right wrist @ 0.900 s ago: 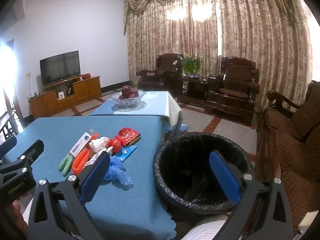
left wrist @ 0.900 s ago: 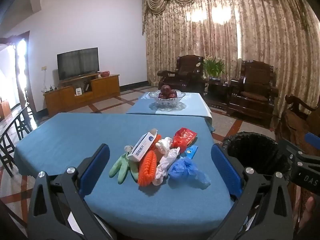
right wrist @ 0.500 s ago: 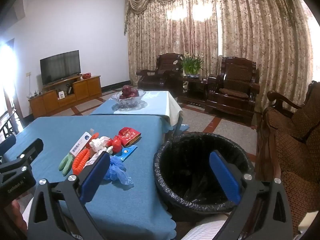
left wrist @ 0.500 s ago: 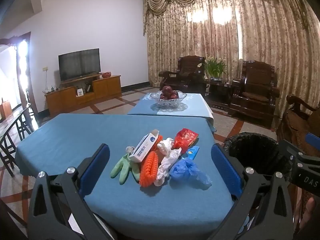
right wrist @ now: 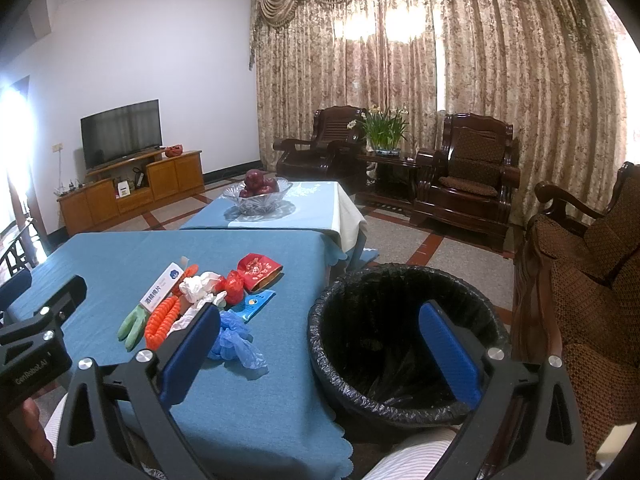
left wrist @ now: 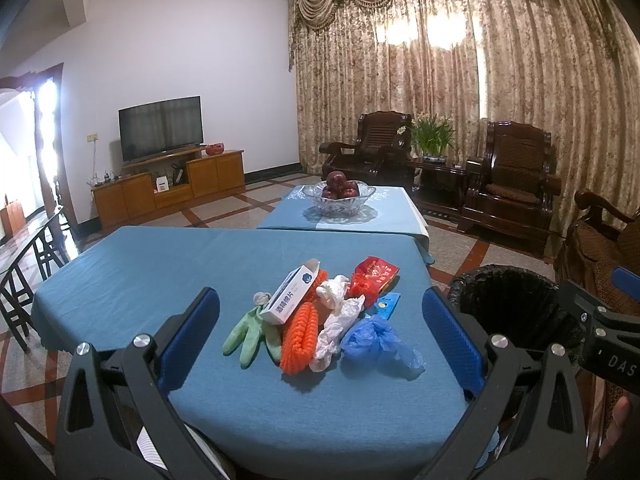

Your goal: Collect trash

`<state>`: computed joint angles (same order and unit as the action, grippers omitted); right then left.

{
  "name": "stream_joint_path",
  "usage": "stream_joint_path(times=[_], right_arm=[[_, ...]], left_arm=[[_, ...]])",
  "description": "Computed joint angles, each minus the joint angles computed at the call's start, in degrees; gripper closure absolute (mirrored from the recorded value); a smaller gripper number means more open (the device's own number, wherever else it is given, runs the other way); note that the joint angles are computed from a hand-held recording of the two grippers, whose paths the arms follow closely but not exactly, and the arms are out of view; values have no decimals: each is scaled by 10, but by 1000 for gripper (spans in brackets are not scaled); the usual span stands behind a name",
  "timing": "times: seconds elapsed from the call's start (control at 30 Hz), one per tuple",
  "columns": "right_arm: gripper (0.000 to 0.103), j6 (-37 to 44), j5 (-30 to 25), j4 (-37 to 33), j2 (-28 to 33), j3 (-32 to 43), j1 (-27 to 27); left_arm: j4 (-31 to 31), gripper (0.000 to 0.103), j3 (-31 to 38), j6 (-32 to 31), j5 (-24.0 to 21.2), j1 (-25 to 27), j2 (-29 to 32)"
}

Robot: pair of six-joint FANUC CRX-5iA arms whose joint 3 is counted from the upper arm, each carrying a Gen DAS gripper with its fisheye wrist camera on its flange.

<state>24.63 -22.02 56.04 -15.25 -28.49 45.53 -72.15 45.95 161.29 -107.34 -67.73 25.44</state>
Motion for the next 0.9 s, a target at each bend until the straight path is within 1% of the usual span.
stream_joint_path(times=[0.4,0.43,0.5,0.9], right_arm=[[6,0,0,0,0,0,0],[6,0,0,0,0,0,0],[6,2,-1,-2,0,1,0],[6,3,-2,-3,1,2,1]], left_arm=[[1,5,0,1,0,0,0],[3,5,-15,8,3,0,-7],[3,5,-18,10,4,1,-8],[5,5,-16,9,4,1,-7]])
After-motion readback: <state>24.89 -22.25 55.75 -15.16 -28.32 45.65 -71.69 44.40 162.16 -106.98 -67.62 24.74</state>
